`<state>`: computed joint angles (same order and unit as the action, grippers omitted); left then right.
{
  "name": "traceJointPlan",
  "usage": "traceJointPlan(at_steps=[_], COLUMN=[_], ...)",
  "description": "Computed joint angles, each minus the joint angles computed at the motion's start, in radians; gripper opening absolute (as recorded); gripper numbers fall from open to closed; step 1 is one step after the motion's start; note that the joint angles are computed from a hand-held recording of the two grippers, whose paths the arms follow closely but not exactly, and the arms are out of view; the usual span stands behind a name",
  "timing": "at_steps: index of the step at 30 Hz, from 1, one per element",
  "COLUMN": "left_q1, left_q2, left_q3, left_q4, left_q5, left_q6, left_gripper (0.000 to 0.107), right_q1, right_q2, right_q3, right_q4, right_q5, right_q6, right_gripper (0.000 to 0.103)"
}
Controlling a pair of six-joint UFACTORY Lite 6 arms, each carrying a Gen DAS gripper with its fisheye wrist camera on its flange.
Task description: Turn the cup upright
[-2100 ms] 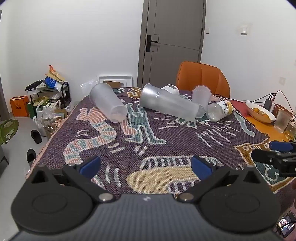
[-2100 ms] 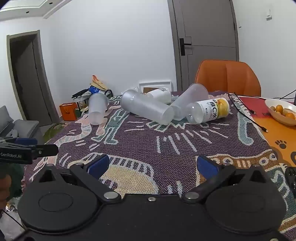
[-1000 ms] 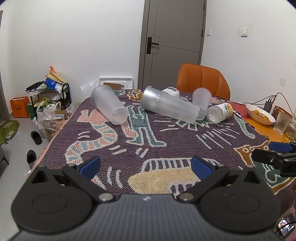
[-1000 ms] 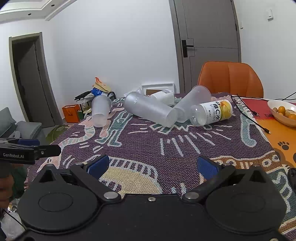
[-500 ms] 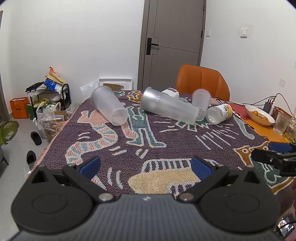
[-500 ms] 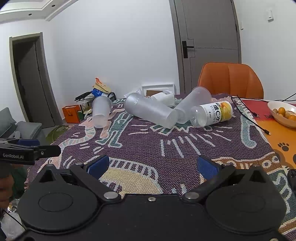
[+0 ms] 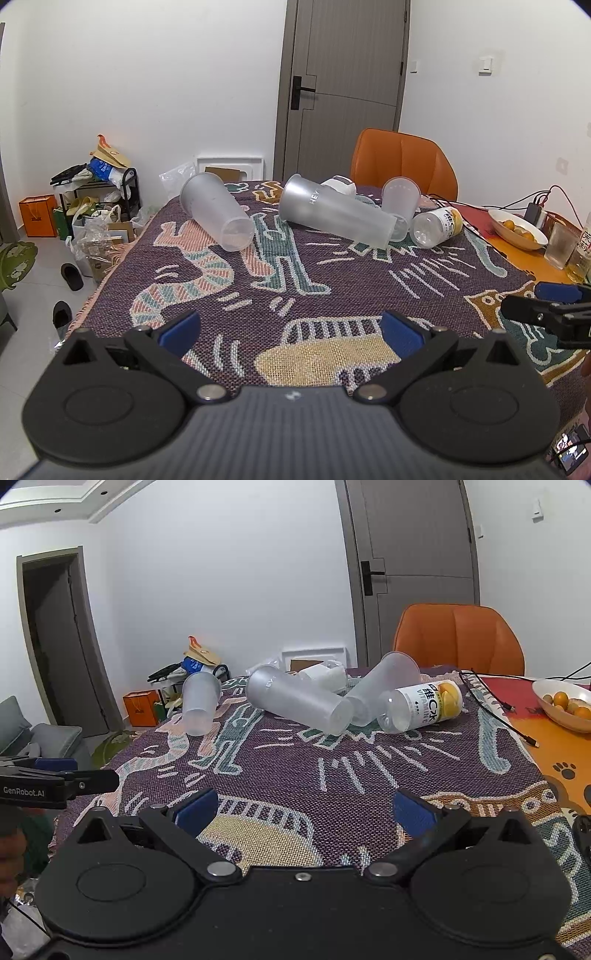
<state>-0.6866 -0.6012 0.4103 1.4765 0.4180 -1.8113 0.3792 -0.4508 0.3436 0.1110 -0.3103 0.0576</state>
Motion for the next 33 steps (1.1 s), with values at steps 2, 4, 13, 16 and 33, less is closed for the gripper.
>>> traceJointPlan(at_steps=[2,4,13,16,33], left_q1=[0.003,0.001,-0.005,-0.001,0.119], left_q2=[-0.005,-0.001,0.001,-0.007,-0.001], left_q3=[0.000,0.002,0.004,0.001,-0.003], left_q4=[-0.007,0.001,0.006,0.003,0.074], left_q5=[-0.001,0.000,0.005,0.006,-0.093], left_q6=[0.009,-0.004,-0.010,-0.008,-0.044], left_gripper=[0.103,0.103,0.103,0.103,0.103], right_q1=[0.002,0.006,0.032,0.033,-0.008], right_q2=[-0.003,-0.004,0.000,-0.002,0.103], right_q3=[0.000,0.003,0.007,0.010,0.099], right_q4=[0.001,0.000,0.052,0.055,-0.216], right_q5=[0.001,0.004,0.003,0.006,0.003], right_q6=[0.001,0.003,-0.045,-0.049,0.192], right_gripper=[0.103,0.103,0.103,0.103,0.103])
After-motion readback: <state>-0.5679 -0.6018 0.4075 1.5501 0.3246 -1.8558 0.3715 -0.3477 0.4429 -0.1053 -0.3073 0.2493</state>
